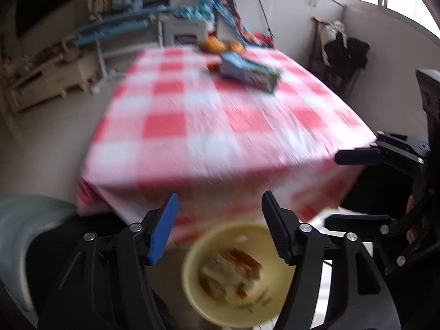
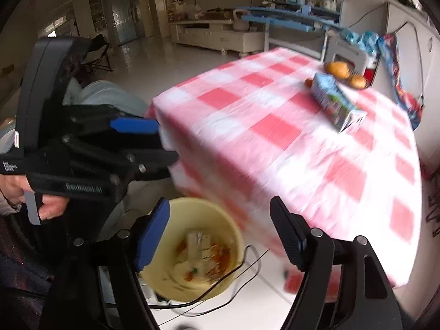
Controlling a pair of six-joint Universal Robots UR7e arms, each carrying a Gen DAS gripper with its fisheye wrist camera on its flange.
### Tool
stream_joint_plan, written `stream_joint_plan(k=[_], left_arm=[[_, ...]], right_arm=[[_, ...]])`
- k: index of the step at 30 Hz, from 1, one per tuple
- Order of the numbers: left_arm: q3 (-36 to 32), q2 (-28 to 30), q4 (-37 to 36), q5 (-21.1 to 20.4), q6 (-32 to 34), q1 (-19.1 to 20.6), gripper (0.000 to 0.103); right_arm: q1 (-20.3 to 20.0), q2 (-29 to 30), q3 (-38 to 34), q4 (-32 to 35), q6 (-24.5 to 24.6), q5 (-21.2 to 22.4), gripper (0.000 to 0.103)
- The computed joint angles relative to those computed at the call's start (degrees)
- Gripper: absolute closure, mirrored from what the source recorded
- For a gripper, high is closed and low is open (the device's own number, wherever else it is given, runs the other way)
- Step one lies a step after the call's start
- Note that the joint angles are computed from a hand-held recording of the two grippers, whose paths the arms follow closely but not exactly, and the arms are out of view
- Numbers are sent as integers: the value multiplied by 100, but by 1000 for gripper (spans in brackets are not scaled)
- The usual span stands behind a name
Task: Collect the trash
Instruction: 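Grasp the milk carton with the right tool while the left grasps the last peel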
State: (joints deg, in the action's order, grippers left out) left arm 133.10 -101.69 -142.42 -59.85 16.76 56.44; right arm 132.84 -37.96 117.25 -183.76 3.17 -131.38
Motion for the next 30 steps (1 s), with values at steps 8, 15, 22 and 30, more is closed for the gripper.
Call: stream_joint_plan(k=[8,15,22,30], left_arm=[[-603,914,-1195,183,412,98,39],[-1274,1924,-1773,283,1066,210,39],[-1925,2674,-1862,294,1421,387,39],[-2830,3648,-1715,163,2001,601,39]], right_arm=[[-102,112,-358,-368,-991,-636,24],[-520,250,-818,-786,-1936,-837,24],[-1019,448,-1401,-988,-2517,-990,23],[-1568,483,-1818,-202,-2554,-763,32]])
